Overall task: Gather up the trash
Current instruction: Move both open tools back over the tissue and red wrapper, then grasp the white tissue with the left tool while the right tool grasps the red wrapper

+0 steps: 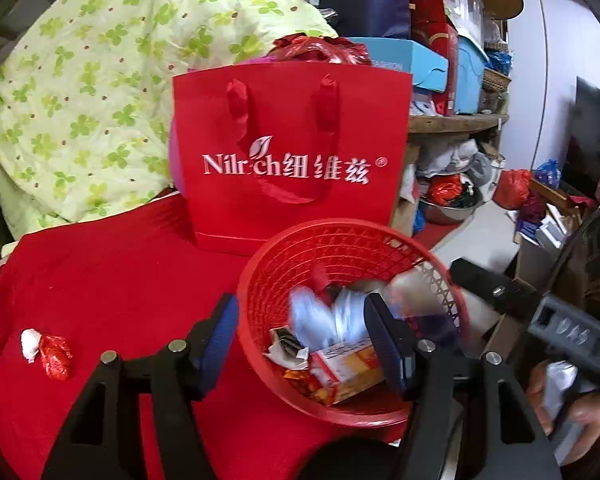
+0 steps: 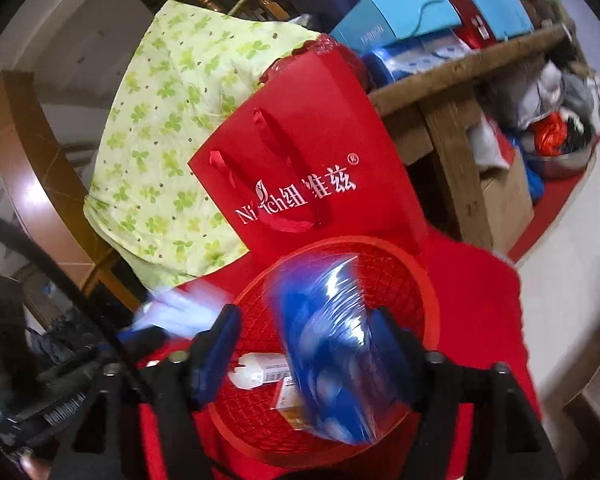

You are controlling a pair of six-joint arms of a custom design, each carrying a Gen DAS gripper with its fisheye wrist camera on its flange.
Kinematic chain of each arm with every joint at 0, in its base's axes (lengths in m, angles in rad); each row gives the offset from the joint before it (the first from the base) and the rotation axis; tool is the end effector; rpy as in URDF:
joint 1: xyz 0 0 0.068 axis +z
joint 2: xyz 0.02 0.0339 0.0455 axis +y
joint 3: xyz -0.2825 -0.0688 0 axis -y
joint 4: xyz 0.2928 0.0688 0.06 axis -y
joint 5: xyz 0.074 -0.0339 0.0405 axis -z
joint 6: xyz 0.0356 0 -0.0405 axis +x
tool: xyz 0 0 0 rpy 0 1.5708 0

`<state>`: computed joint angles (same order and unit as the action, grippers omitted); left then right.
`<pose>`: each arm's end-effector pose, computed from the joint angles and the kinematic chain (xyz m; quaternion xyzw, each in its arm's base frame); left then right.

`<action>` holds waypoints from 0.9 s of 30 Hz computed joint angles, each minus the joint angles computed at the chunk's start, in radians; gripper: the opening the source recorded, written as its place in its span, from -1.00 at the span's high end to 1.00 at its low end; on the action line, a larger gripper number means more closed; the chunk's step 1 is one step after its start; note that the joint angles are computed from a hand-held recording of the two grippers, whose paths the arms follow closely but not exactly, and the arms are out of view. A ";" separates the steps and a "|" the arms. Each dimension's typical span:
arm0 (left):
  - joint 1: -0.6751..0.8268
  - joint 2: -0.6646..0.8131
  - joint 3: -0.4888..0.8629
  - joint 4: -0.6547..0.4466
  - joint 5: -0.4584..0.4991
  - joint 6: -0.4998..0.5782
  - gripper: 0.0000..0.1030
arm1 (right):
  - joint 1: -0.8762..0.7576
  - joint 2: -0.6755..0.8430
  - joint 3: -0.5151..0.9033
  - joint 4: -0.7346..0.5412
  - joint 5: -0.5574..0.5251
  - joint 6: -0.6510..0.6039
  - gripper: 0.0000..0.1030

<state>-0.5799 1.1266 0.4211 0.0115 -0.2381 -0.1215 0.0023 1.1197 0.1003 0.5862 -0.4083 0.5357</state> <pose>0.2086 -0.1266 0.1549 0.1552 0.8870 -0.0438 0.4328 0.1981 0.0146 0.1050 0.1121 0.8247 0.3048 0.4631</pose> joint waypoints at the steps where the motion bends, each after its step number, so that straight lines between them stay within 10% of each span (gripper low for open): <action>1: 0.014 -0.010 -0.014 -0.003 0.013 0.003 -0.28 | 0.001 -0.002 -0.003 0.003 0.001 -0.004 -0.40; 8: 0.286 -0.252 -0.164 -0.105 0.172 0.080 -0.29 | 0.100 -0.158 -0.049 -0.001 0.075 -0.003 -0.40; 13: 0.807 -0.390 -0.254 -0.175 0.453 0.293 -0.34 | 0.356 -0.257 0.003 -0.079 0.230 -0.030 -0.40; 19: 1.443 0.092 -0.163 0.101 0.692 0.564 -0.36 | 0.658 0.083 0.235 -0.012 0.331 -0.075 -0.40; 27: 1.679 0.607 0.141 0.290 0.633 0.595 -0.36 | 0.869 0.805 0.946 -0.295 0.291 -0.107 -0.38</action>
<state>1.0996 1.7334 0.5620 0.3014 0.3953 0.4738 0.8716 1.9246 1.0462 0.2911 -0.1177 0.4286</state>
